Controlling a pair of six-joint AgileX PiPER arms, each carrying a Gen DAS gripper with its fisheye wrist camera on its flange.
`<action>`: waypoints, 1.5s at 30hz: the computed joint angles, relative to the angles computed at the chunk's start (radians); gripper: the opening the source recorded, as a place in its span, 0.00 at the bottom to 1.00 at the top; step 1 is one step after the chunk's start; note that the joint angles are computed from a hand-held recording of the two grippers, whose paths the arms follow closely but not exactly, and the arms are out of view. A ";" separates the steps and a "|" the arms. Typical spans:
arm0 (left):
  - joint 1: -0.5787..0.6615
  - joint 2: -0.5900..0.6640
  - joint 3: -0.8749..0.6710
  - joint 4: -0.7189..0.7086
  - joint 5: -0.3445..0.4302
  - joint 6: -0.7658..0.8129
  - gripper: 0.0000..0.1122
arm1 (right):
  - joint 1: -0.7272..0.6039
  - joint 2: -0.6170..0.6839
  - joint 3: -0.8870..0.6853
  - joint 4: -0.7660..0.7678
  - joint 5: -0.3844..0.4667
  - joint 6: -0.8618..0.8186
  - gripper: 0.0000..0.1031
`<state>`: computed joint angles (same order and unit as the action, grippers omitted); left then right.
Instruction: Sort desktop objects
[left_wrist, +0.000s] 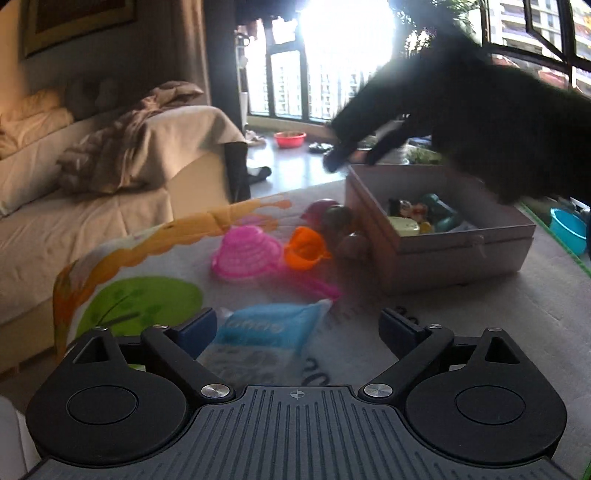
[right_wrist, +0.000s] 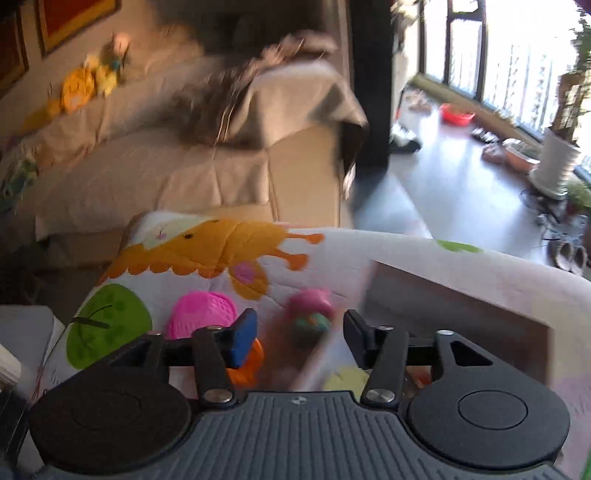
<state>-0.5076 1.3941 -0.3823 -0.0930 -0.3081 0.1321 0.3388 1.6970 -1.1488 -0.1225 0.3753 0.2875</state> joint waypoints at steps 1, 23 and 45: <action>0.011 -0.003 0.019 0.026 -0.014 -0.023 0.88 | 0.017 0.078 -0.096 -0.049 0.050 0.037 0.51; 0.226 0.038 0.148 0.495 -0.168 -0.396 0.90 | 0.127 0.242 -0.262 0.286 0.488 -0.215 0.32; 0.314 0.009 0.179 0.655 -0.223 -0.522 0.91 | 0.208 0.668 -0.848 -0.478 0.816 0.106 0.06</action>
